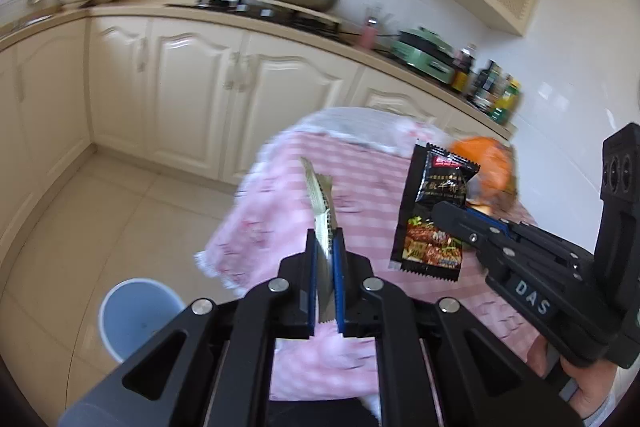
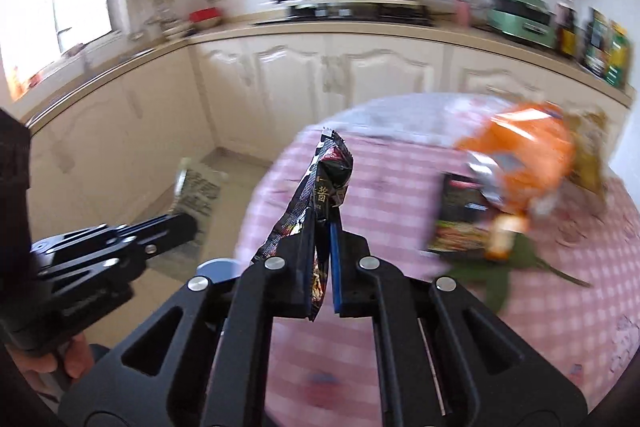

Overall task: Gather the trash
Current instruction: 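Carry both items over the blue bin and open both tools to drop them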

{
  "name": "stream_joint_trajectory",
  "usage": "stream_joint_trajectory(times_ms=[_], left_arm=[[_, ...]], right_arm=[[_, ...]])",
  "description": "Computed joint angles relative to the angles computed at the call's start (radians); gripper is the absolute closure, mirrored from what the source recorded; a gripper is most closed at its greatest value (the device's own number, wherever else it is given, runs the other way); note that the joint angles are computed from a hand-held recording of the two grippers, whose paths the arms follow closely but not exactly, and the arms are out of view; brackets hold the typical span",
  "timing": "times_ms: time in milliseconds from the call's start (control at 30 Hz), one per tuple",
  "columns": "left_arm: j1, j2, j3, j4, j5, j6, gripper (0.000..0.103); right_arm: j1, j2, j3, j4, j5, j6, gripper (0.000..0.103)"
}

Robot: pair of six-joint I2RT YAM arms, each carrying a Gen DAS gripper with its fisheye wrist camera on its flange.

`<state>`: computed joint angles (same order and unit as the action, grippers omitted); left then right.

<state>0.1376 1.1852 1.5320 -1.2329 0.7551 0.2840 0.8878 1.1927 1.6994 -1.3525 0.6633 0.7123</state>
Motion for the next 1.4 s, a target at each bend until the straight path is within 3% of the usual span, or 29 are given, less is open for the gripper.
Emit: stream_joint_trajectory(times_ms=[233, 433, 600, 833, 900, 933, 1400], left_arm=[[0.285, 0.16, -0.062, 0.01, 0.002, 0.169, 0.096], [0.37, 0.359, -0.139, 0.121, -0.097, 0.205, 0.096], [0.369, 0.561, -0.118, 0.22, -0.178, 0.181, 0.096], [0.363, 0.715, -0.05, 0.302, -0.19, 0.148, 0.092], [0.368, 0.741, -0.036, 0.295, -0.185, 0.147, 0.069], [0.367, 0.745, -0.038, 0.307, -0.191, 0.143, 0.067], [0.385, 0.787, -0.035, 0.327, -0.267, 0.141, 0.06]], right_arm=[[0.004, 0.274, -0.022, 0.255, -0.197, -0.1, 0.096], [-0.025, 0.555, 0.001, 0.394, -0.356, -0.133, 0.096], [-0.067, 0.733, 0.033, 0.462, -0.456, -0.147, 0.096], [-0.102, 0.843, 0.045, 0.514, -0.515, -0.138, 0.096], [-0.108, 0.861, 0.041, 0.527, -0.524, -0.133, 0.096], [-0.109, 0.865, 0.037, 0.533, -0.527, -0.13, 0.096], [-0.105, 0.987, 0.151, 0.528, -0.562, -0.109, 0.096]])
